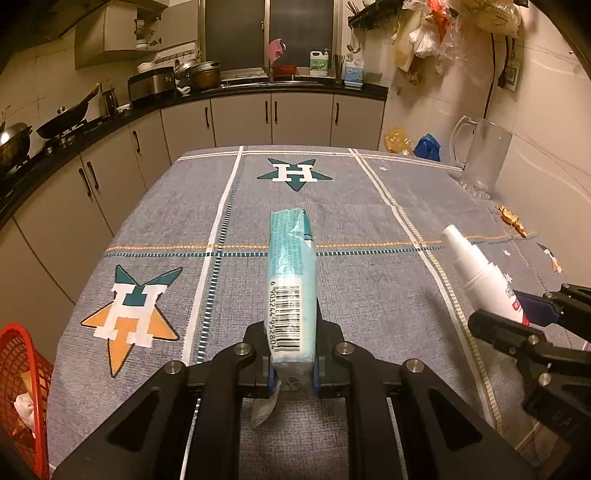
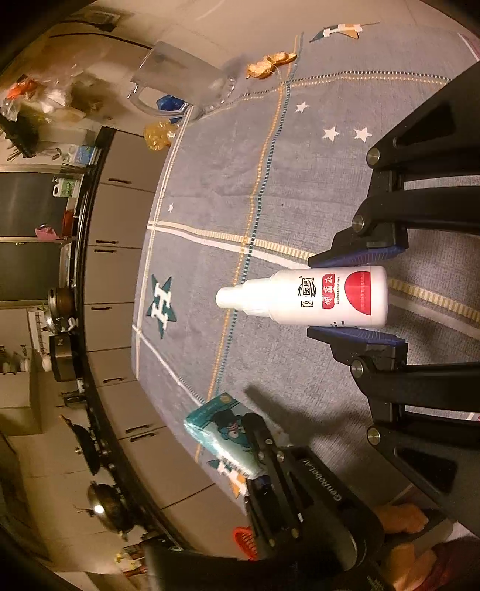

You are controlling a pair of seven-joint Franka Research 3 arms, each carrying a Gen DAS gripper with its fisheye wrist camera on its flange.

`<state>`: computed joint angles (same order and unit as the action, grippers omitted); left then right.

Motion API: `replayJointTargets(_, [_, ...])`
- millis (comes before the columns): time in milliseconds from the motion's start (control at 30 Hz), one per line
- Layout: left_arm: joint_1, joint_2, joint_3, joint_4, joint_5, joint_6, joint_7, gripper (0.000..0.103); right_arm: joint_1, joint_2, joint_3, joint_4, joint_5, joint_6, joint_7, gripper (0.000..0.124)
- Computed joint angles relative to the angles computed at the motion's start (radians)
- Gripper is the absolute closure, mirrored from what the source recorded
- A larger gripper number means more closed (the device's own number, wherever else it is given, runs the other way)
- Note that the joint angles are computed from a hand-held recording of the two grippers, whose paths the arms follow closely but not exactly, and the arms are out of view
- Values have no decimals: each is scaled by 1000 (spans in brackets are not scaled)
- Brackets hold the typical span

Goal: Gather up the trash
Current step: 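Lift the pouch and spray bottle off the table with both tools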

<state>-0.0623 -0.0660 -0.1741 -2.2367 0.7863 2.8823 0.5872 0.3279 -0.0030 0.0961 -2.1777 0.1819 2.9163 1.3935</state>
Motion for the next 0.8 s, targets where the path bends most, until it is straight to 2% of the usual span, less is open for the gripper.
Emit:
replayJointTargets(100, [-2,-20,-6,-8,6,-13,-9,91,5,-8,2,5,118,-11,-91,91])
replayJointTargets(267, [-4,-71,-21,-33,23,-48,-23,91,12,-32,1,-5,206,-24,-157,91])
replayJointTargets(600, [19,-206,-59,-130,17,-72,-42,90,43,-111,-4,-82,307,-41,-223,91])
replayJointTargets(800, [38,-290,-71,-208,-4,-62,-41,90,61,-141,7,-114,307,-42,-221,91])
